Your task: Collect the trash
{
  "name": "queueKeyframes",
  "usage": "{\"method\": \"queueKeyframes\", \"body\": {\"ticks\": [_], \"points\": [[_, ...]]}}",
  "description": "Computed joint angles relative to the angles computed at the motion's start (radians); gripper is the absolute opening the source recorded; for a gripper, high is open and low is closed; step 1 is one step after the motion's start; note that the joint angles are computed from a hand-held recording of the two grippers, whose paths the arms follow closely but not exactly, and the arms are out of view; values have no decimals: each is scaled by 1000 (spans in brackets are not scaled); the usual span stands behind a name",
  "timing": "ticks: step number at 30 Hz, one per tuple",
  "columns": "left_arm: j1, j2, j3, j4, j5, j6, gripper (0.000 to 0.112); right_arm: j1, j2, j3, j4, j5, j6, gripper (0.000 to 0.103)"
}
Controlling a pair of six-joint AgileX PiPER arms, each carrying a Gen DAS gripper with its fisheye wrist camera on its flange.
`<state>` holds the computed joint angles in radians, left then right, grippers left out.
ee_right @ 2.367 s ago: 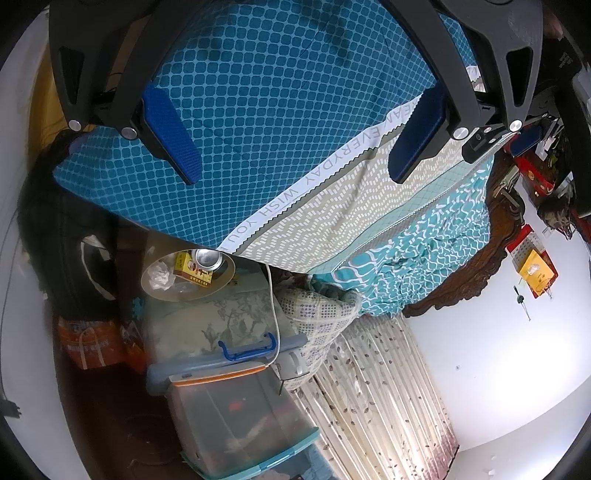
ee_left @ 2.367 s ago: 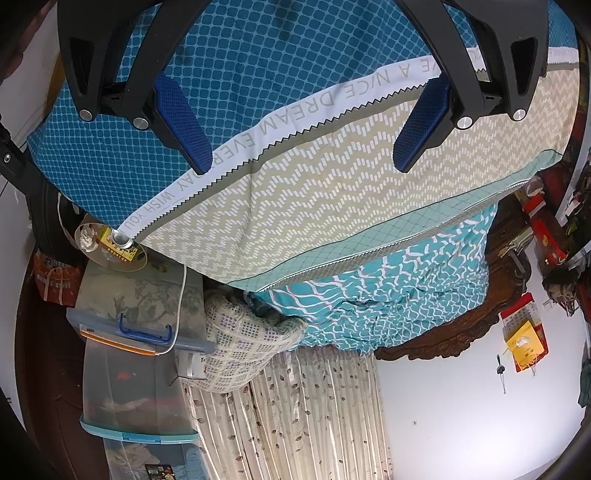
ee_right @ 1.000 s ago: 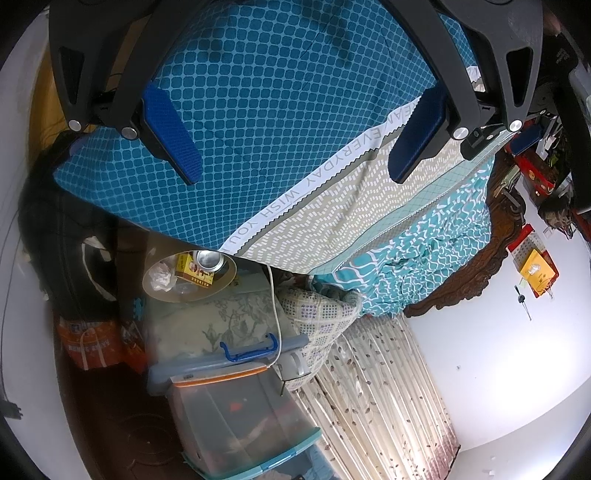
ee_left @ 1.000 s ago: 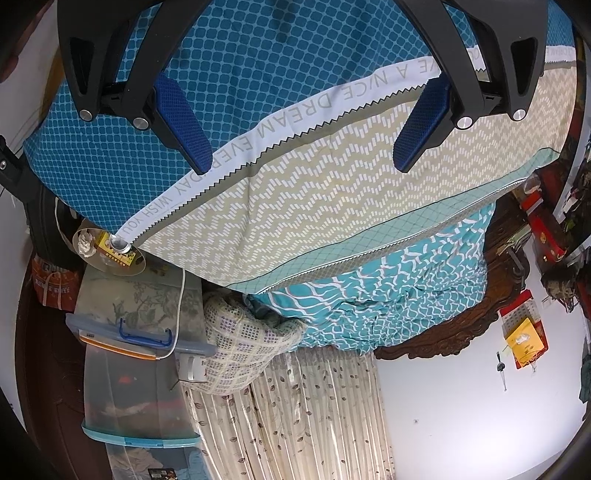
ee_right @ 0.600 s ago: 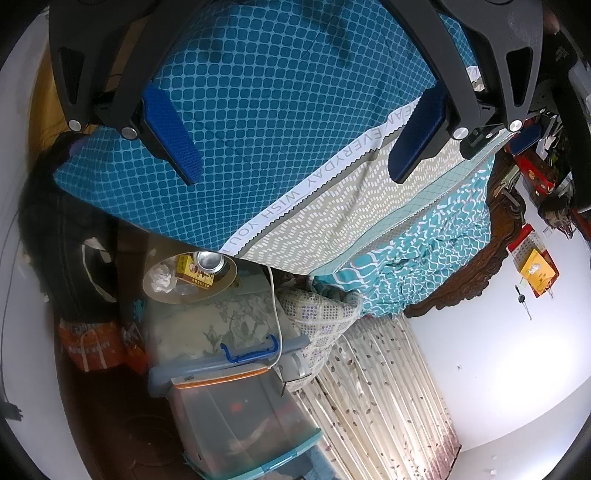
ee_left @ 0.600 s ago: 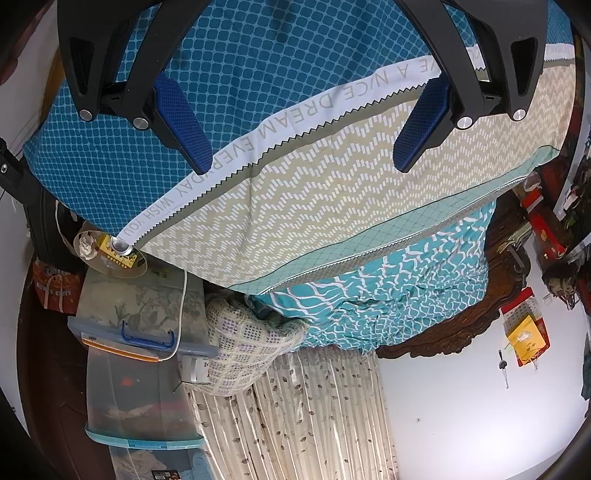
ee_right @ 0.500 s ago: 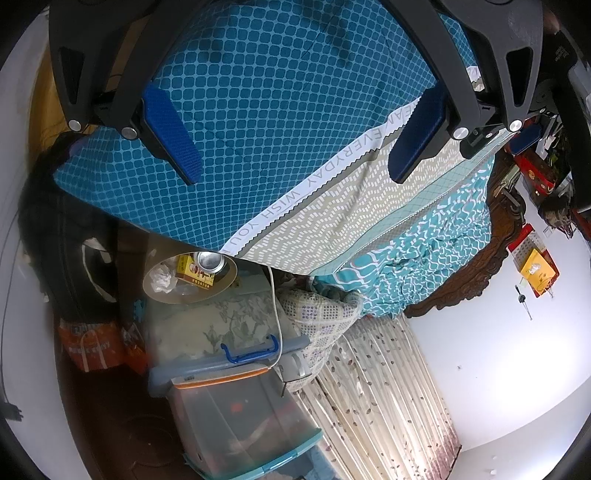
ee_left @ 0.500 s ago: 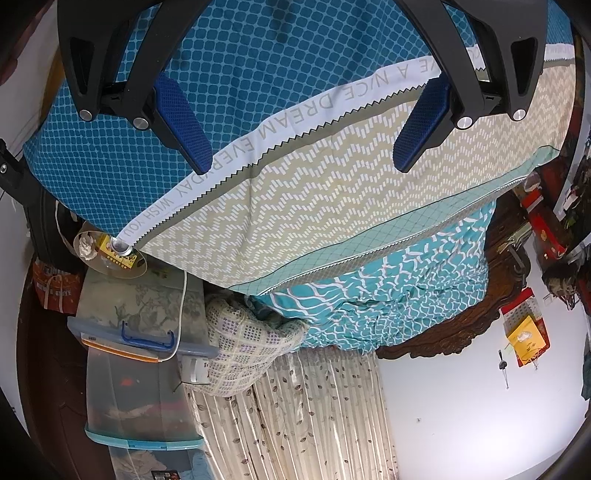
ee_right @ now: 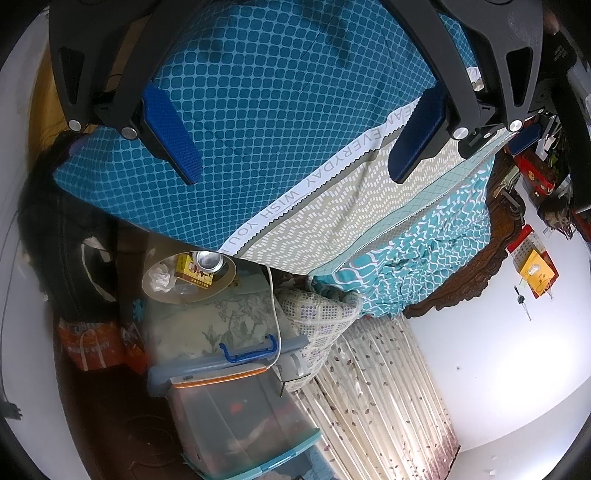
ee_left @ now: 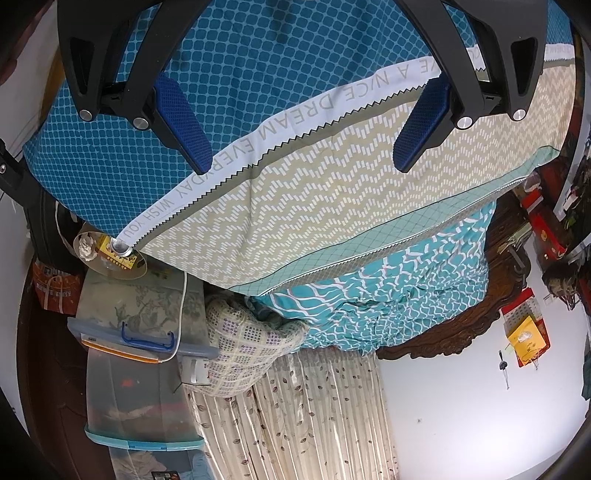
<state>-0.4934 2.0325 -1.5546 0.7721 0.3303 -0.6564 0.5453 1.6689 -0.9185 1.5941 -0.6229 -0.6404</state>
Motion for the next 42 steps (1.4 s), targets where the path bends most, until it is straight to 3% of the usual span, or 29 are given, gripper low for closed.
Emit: {"method": "queueKeyframes", "body": {"ticks": [42], "points": [[6, 10, 6, -31, -7, 43, 95, -5, 14, -16, 1, 16, -13, 100]]}}
